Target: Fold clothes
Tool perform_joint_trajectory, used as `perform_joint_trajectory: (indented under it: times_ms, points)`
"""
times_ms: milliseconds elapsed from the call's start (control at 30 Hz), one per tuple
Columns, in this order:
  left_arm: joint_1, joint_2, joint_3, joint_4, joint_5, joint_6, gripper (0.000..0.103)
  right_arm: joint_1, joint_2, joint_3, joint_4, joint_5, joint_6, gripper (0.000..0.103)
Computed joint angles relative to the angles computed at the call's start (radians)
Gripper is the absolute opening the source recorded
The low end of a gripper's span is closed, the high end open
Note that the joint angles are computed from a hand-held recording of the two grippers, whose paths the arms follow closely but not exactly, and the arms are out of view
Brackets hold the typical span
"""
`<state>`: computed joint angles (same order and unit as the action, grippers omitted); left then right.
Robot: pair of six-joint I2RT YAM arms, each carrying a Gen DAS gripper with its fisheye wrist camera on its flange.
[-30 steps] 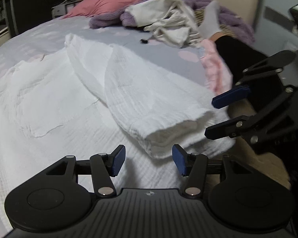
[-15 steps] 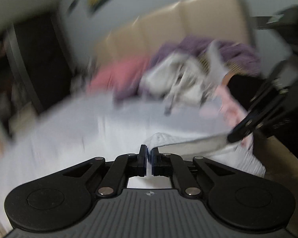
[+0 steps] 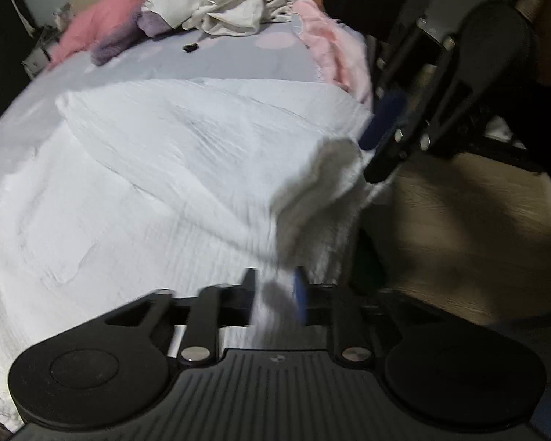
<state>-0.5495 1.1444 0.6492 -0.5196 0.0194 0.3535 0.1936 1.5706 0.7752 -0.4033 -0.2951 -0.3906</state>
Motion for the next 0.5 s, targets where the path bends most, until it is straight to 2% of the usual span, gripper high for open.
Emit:
perform_joint_trajectory:
  times_ms: [33,133,200,267,400,500]
  points:
    - [0.037,-0.027,0.003,-0.029,0.038,0.024,0.037,-0.028,0.008,0.029,-0.017,-0.019,-0.016,0.032]
    - [0.165,-0.024,0.065,-0.08,0.138,0.095,0.038,-0.111,0.048,0.131,-0.047,-0.067,-0.047,0.035]
    - [0.239,0.064,0.138,-0.033,0.17,0.088,0.041,-0.149,0.102,0.207,-0.03,-0.095,-0.028,0.04]
    - [0.302,0.187,0.222,0.055,0.2,0.036,0.044,-0.175,0.168,0.287,0.003,-0.118,0.016,0.043]
    - [0.393,0.525,0.469,0.263,0.29,-0.16,0.049,-0.183,0.317,0.435,0.09,-0.133,0.174,0.043]
    - [0.419,0.802,0.751,0.271,0.331,-0.262,0.049,-0.165,0.376,0.46,0.153,-0.15,0.262,0.042]
